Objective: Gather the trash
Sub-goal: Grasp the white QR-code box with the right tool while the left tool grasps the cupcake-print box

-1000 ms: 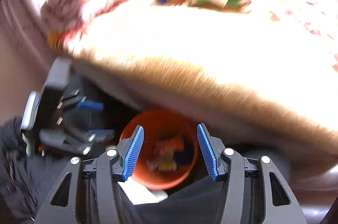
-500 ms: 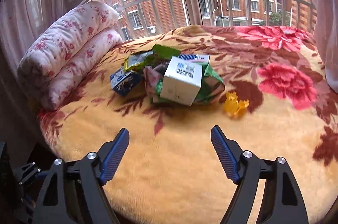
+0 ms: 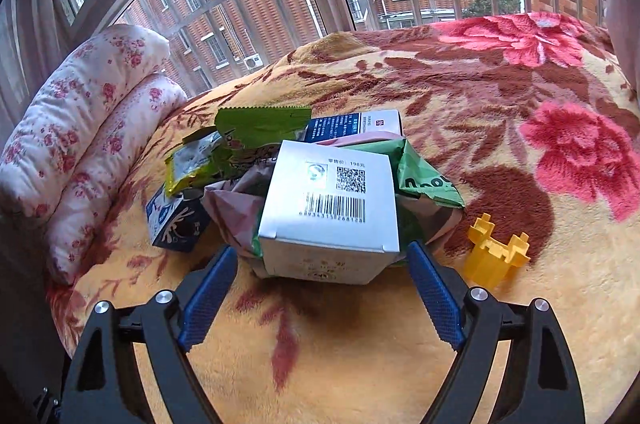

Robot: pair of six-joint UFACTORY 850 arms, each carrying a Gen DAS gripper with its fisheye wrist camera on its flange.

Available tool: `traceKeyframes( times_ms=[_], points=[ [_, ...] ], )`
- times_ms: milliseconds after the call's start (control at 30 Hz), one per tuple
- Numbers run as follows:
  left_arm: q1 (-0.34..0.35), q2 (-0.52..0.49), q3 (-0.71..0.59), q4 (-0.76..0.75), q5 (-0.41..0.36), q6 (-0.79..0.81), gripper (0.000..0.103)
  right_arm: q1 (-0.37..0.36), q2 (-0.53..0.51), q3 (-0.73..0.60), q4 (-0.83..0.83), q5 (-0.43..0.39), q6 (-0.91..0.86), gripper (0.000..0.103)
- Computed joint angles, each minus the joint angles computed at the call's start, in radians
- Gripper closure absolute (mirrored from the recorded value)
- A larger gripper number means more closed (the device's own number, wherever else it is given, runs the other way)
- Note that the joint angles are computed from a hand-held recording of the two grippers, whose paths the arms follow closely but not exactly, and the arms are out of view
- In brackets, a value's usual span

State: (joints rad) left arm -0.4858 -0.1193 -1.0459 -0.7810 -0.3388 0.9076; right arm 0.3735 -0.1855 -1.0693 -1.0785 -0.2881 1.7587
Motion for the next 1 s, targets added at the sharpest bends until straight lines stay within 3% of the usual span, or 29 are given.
traceKeyframes(
  times_ms=[200,300,367,633,767,867,933,1000],
  points=[
    [0.014,-0.026,-0.029,-0.017,0.025,-0.004,0.023,-0.022,-0.044,-0.037,-0.023,0.017,0.051,0.019],
    [0.014,-0.047,-0.052,-0.010,0.041,-0.013,0.023,-0.035,-0.061,-0.051,0.050,0.027,-0.020,0.036],
    [0.011,-0.066,-0.071,0.001,0.056,-0.023,0.023,-0.043,-0.064,-0.050,0.076,0.050,-0.044,0.040],
    [0.010,-0.202,-0.241,0.219,0.055,-0.156,0.023,0.007,0.065,0.061,-0.241,0.049,0.266,0.041],
    [0.019,-0.307,-0.386,0.263,0.018,-0.124,0.023,0.062,0.162,0.140,-0.302,0.012,0.307,0.041],
    [0.032,-0.388,-0.496,0.184,-0.036,-0.008,0.023,0.098,0.218,0.191,-0.300,-0.018,0.322,0.041],
    [0.050,-0.443,-0.570,0.066,-0.115,0.137,0.023,0.114,0.240,0.213,-0.273,-0.025,0.308,0.040],
    [0.057,-0.493,-0.636,0.049,-0.158,0.163,0.023,0.134,0.251,0.225,-0.239,-0.049,0.284,0.040]
  ],
)
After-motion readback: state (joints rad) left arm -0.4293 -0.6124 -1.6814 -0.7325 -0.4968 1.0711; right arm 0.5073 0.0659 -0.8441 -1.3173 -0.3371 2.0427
